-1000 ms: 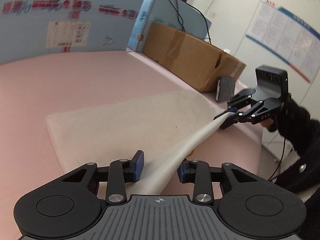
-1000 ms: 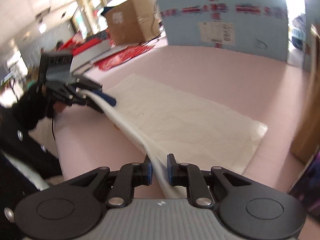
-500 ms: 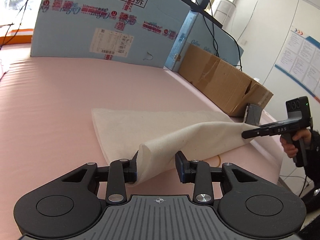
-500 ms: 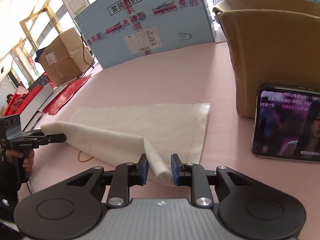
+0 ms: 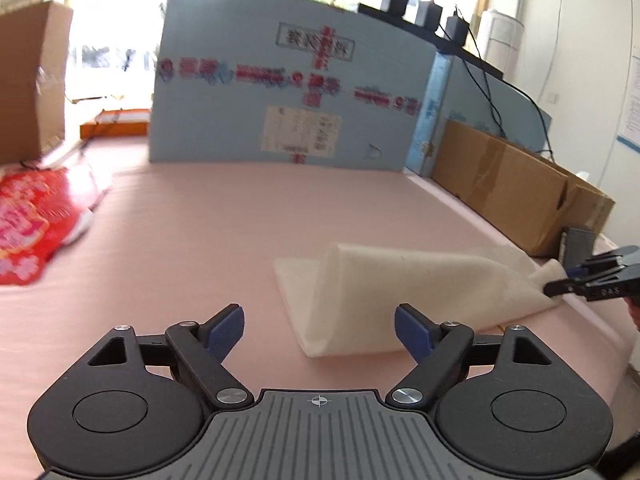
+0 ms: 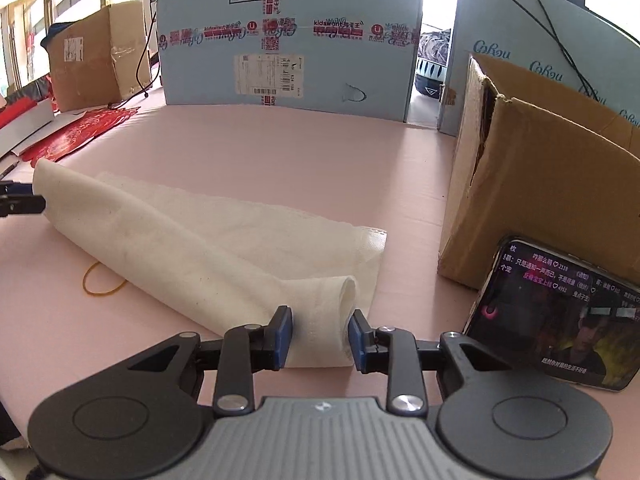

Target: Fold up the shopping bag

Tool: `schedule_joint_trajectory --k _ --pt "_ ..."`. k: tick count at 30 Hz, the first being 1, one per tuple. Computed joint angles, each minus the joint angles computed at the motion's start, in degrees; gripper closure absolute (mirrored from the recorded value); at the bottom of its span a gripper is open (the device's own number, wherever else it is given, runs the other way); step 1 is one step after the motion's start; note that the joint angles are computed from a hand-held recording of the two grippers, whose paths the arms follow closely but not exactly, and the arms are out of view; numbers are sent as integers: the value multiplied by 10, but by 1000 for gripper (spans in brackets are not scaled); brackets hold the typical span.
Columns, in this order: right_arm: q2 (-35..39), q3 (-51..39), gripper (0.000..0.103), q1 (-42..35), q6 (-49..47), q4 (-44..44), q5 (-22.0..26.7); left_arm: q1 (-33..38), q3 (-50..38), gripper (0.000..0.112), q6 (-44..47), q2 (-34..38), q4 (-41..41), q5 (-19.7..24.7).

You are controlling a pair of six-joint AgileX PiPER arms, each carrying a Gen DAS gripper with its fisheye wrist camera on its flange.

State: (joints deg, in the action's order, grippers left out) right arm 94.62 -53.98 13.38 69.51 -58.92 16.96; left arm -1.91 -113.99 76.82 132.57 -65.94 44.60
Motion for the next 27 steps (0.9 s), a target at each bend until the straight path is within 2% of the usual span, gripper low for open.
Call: schedule_joint_trajectory --k 1,3,5,7,8,9,10,11,12,14,15,18,23,25,27 --pt "1 0 71 1 4 -5 1 -9 43 24 57 -28 -38 -43" --pt "0 1 71 0 3 -7 -1 -25 92 23 172 -56 -115 -81" --pt "0 2 71 -2 4 -8 -4 -43 126 23 286 -74 -188 -97" --pt "1 0 71 -1 6 -14 -3 -65 122 24 347 -68 -200 -86" --pt "2 0 71 1 10 -20 -2 -73 109 34 342 -61 -177 -81" --pt "3 -1 71 2 12 -25 -1 -82 83 57 315 -47 -131 -71" --pt "4 -1 71 1 11 -26 -2 -88 55 70 265 -34 -75 -63" --pt "4 -2 71 0 13 -28 -3 -93 26 81 208 -19 -18 -56" --pt "5 -1 71 0 17 -32 -4 -96 -4 86 150 -1 40 -50" --pt "2 3 69 -1 37 -49 -4 -102 -27 86 64 14 136 -60" --pt "1 6 67 0 50 -60 -2 -102 -20 85 53 14 152 -68" --pt "0 13 57 11 105 -108 23 -96 30 85 88 -6 121 -94" --pt "0 30 52 77 192 -210 137 -104 94 81 175 -32 69 -148" --pt "-10 43 52 102 238 -246 187 -102 98 78 180 -34 63 -152" --pt "-23 61 50 131 299 -294 243 -99 85 61 147 -29 78 -150"
